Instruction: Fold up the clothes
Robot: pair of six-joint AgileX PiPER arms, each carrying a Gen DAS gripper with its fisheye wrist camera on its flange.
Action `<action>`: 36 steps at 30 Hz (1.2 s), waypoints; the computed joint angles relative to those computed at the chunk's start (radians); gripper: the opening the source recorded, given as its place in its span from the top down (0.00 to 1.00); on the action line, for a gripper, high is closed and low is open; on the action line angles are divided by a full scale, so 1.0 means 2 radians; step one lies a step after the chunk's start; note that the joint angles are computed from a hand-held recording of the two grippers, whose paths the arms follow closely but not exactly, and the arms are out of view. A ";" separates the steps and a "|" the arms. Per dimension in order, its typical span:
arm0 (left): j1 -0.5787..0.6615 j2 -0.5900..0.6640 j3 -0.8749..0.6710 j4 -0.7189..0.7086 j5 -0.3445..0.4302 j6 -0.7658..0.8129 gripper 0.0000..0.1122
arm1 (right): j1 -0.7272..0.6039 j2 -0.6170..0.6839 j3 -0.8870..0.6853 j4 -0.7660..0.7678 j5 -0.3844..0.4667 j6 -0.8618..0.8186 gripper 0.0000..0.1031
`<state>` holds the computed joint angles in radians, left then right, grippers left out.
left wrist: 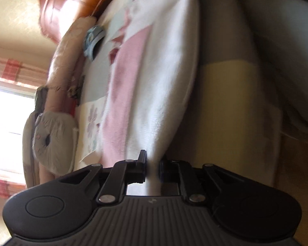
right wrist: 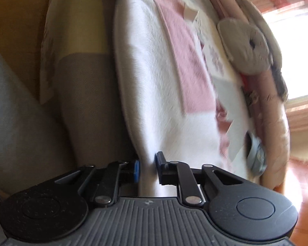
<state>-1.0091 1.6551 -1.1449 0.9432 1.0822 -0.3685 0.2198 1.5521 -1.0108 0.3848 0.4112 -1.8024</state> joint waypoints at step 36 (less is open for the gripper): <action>0.317 -0.057 0.039 -0.244 -0.294 -0.157 0.50 | -0.121 0.141 -0.187 0.216 0.141 0.390 0.17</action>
<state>-0.3743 1.5407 -1.0676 0.4556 0.4943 -0.6821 -0.0219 1.8346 -1.3849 0.8163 0.6926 -1.0215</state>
